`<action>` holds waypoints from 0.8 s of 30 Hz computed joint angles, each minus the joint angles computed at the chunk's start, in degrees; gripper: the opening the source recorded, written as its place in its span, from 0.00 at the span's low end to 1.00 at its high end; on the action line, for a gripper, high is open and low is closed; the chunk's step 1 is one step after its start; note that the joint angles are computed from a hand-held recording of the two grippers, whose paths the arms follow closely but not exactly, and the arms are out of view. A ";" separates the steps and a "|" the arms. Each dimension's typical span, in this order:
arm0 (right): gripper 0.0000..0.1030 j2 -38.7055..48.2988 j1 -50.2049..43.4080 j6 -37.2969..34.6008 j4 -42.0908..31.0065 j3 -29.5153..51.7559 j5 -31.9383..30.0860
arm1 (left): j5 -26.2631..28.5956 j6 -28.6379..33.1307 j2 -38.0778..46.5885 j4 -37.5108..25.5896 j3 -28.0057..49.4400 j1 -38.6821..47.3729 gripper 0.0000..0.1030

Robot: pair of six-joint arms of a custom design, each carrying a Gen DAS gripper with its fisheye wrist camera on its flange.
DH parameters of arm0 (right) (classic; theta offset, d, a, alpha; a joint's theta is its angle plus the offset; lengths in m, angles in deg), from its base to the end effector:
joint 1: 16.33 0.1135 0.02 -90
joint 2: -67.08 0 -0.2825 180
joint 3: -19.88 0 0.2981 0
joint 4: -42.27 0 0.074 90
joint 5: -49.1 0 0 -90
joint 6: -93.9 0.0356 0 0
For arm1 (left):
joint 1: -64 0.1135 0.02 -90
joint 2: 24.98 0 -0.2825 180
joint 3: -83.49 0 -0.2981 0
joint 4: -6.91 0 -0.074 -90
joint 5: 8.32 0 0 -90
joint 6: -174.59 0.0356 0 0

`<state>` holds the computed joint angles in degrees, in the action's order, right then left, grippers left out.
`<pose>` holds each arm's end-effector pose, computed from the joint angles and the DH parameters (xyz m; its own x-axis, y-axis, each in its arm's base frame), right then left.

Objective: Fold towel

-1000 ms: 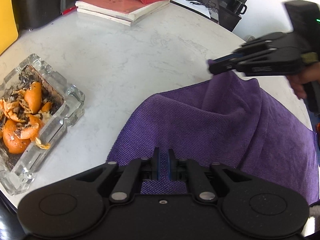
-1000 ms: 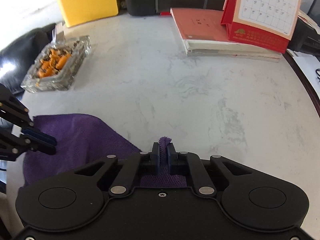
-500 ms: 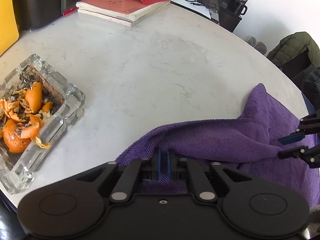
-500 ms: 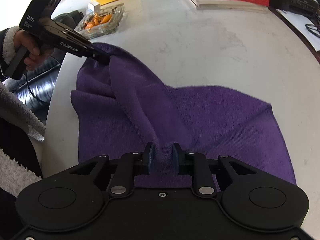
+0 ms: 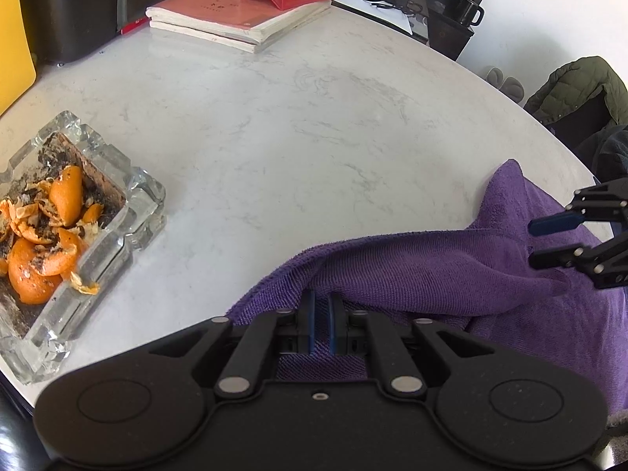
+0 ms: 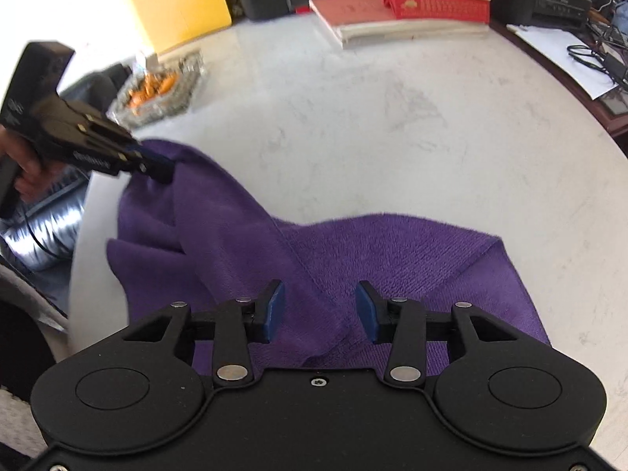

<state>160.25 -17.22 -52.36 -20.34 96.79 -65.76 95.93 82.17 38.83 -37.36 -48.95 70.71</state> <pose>0.3425 0.0096 0.2078 -0.4892 -0.7470 -0.4502 -0.8531 0.5173 0.0686 0.2343 0.0187 0.1891 -0.8641 -0.1429 -0.4826 -0.0295 0.9716 -0.2349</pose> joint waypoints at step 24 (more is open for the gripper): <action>0.05 -8.18 7.02 -1.97 14.14 -1.61 2.13 | 0.10 0.58 0.85 3.05 -0.28 1.01 0.10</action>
<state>152.07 -10.20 -54.33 -6.20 95.19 -63.63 96.03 82.75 39.68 -34.31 -49.23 71.72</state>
